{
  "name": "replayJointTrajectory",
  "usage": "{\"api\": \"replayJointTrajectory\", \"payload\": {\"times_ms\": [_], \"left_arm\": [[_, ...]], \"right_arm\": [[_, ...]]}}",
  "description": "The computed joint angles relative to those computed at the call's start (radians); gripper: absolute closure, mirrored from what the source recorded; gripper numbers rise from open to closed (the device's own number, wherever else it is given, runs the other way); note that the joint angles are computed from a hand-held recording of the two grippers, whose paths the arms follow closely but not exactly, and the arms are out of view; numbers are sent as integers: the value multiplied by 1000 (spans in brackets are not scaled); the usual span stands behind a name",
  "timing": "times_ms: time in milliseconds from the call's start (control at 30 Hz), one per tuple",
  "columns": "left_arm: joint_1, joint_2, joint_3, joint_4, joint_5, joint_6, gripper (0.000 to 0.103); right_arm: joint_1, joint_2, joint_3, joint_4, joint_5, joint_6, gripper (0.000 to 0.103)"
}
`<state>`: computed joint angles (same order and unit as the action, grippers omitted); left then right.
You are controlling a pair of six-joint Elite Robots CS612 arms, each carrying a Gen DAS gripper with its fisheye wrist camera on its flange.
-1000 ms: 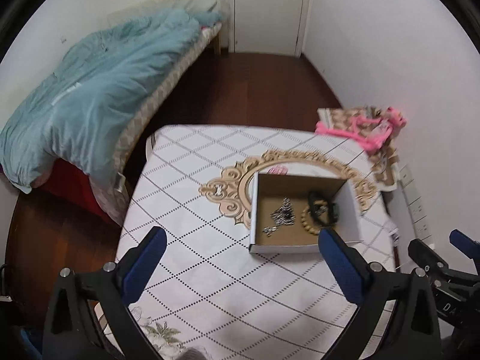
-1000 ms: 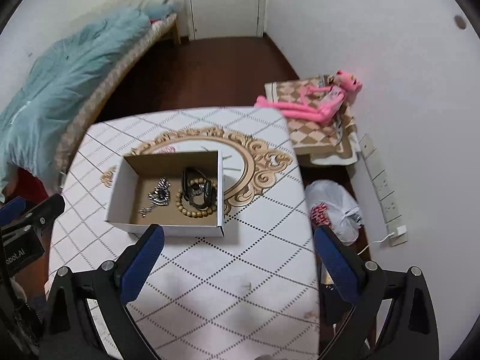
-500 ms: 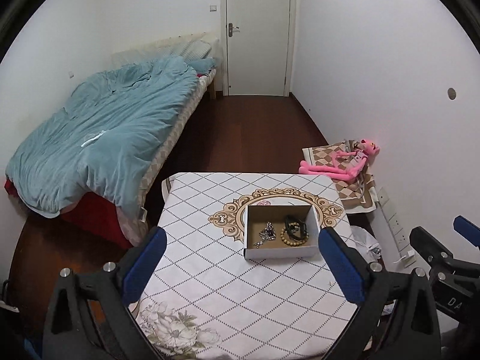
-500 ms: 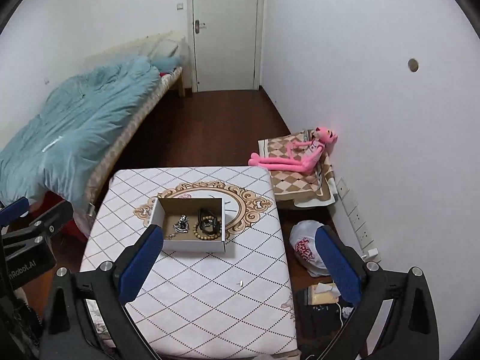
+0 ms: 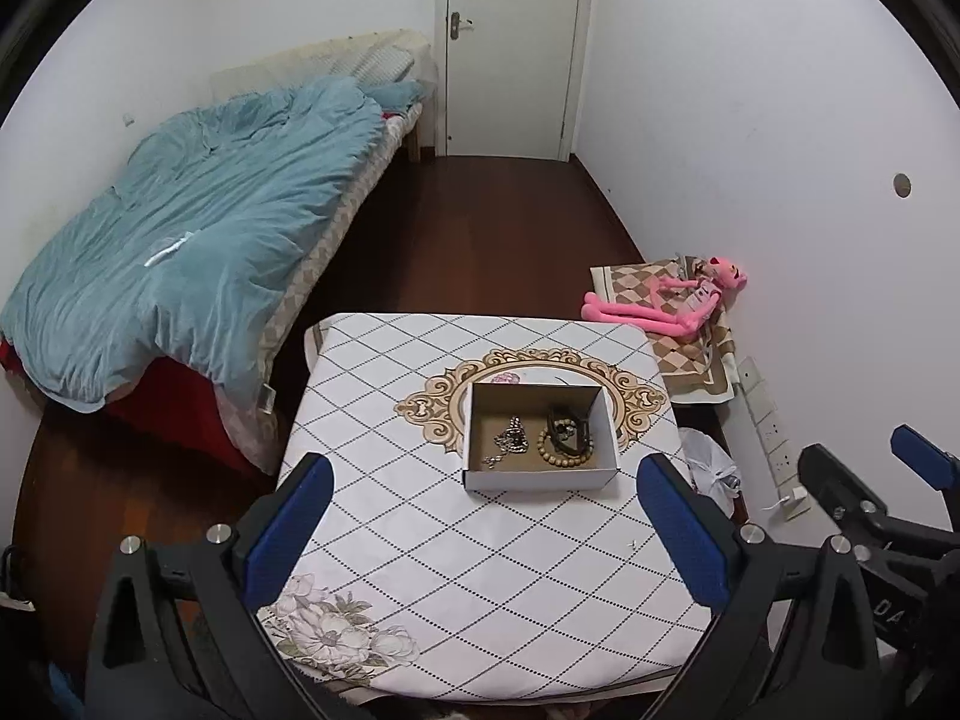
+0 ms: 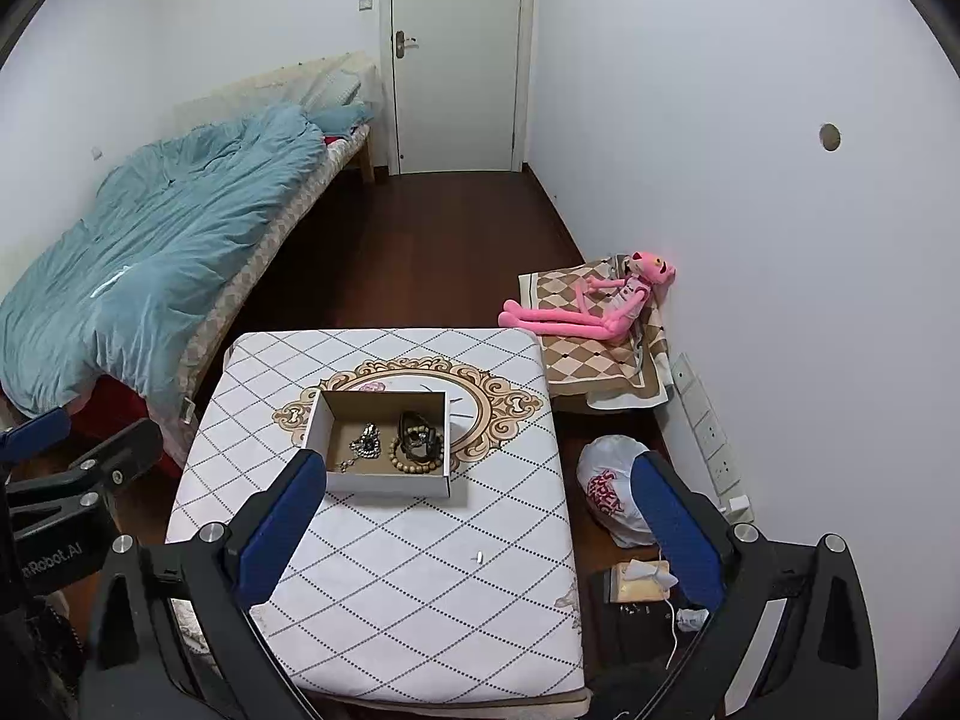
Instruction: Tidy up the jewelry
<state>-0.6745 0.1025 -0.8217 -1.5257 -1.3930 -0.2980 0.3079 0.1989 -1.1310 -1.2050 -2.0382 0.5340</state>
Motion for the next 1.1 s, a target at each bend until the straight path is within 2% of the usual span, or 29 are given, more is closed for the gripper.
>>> {"api": "replayJointTrajectory", "payload": {"times_ms": [333,500,1100], "left_arm": [[5,-48,130,-18,-18,-1,0],[7,-64,177,-15,-3,-6,0],[8,-71,216,0,41,7,0]], "right_arm": [[-29,-19,81,7,48,-3,0],[-36,-24,110,15,61,-8,0],[-44,-18,132,34,95,-8,0]]}}
